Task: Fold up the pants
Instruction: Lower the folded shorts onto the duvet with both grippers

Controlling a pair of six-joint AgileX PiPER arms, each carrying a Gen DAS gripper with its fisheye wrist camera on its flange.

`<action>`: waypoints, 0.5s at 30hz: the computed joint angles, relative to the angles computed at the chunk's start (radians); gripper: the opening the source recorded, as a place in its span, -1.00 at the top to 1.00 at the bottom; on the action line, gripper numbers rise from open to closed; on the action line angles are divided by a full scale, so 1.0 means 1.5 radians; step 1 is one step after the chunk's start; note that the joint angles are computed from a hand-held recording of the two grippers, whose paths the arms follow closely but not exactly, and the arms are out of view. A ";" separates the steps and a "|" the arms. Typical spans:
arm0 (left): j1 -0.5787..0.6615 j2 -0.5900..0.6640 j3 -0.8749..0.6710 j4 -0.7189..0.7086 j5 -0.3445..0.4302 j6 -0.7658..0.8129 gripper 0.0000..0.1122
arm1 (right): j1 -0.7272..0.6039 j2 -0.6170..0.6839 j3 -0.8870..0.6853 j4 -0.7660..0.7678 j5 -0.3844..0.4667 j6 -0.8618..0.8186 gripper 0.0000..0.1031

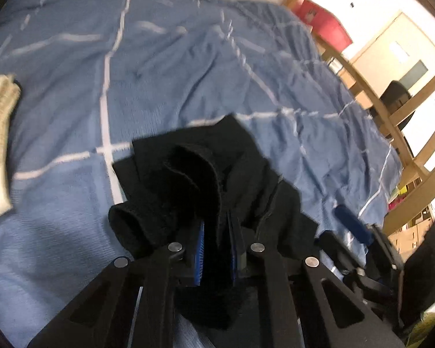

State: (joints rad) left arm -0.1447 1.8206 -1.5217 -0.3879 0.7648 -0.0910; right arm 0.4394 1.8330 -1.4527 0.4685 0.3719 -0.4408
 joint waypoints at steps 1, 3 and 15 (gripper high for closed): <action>-0.007 -0.024 0.023 0.021 -0.024 -0.017 0.74 | -0.004 -0.001 0.003 0.019 0.002 -0.015 0.01; -0.019 -0.060 0.064 0.075 -0.061 -0.067 0.74 | -0.010 -0.002 0.010 0.031 0.005 -0.023 0.01; -0.070 -0.056 0.094 0.305 -0.049 -0.292 0.35 | -0.015 -0.030 0.063 -0.074 0.031 0.101 0.01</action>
State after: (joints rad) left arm -0.2503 1.7373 -1.3801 0.0696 0.6916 -0.5289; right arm 0.4164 1.7875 -1.3575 0.3583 0.4187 -0.2893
